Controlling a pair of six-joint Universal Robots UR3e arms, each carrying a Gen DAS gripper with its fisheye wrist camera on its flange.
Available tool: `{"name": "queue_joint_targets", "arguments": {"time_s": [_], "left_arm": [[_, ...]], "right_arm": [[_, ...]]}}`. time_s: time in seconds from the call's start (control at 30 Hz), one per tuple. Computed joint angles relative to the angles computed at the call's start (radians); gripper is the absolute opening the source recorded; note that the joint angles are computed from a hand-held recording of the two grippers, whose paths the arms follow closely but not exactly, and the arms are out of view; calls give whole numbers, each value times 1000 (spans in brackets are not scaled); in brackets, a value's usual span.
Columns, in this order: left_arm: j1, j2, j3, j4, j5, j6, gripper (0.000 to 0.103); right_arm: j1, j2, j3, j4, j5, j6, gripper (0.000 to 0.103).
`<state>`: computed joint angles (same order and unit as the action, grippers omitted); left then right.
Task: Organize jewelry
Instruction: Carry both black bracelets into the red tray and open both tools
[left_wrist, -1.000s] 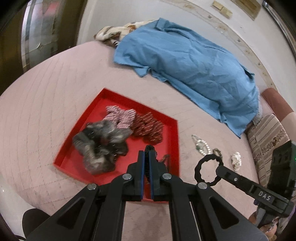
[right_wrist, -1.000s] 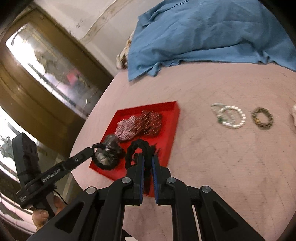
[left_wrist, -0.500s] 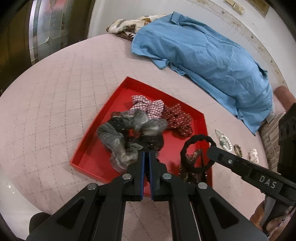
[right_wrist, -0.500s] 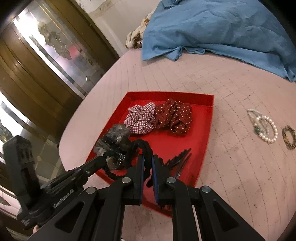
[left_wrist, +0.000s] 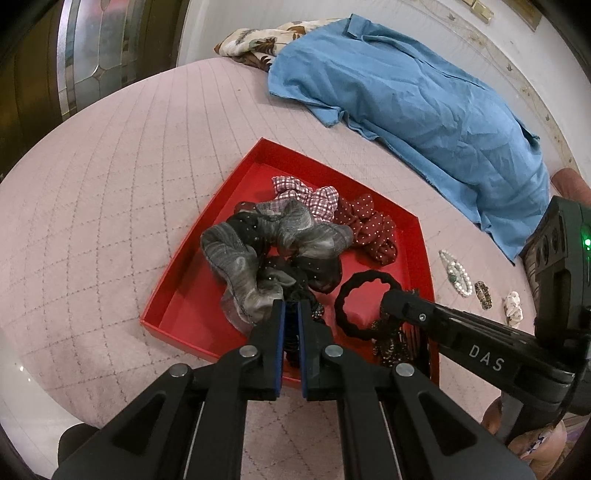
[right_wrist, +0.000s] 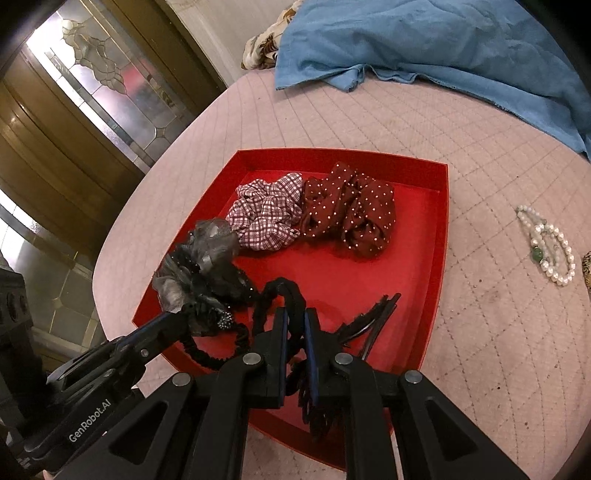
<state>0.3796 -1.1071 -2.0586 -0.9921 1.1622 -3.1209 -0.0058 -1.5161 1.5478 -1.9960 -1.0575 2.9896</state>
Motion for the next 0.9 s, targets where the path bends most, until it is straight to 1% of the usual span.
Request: {"name": "queue_joint_targets", "arguments": {"time_s": [0.07,0.13,0.2,0.23,0.27,0.3,0.33,0.37,0.47,0.5,0.57,0.77,0.9], "left_arm": [[3,1,3,-5,-2,0,8],[5,5,6,-12,-7,0,9],[10,9,15,-27,-11,4,10],[14,17,19,-37,-16,5,12],[14,25,21,-45,-16,4,18],[14,32,25,-50,-13,1,22],[13,42,27,-52,-8,-4,29],[12,54,28,-55,-6,-9,34],[11,68,45,-70,-1,-15,36],[11,73,51,-79,2,-16,37],[6,89,63,-92,14,-25,45],[-55,104,103,-92,100,-57,54],[-111,105,131,-93,156,-70,57]], "right_arm": [[6,0,0,-7,-6,1,11],[12,2,-3,-10,-13,4,11],[10,-6,3,-9,-10,4,20],[10,-9,5,-11,-10,6,22],[7,-15,10,-14,-7,7,25],[6,-18,11,-14,-5,6,25],[1,-29,14,-11,-2,2,25],[-2,-35,14,-7,2,1,25],[-27,-68,20,14,28,-13,26],[-35,-84,24,23,35,-18,29],[-55,-115,35,38,52,-28,33],[-144,-230,93,99,98,-74,36],[-227,-322,150,154,115,-124,41]]}}
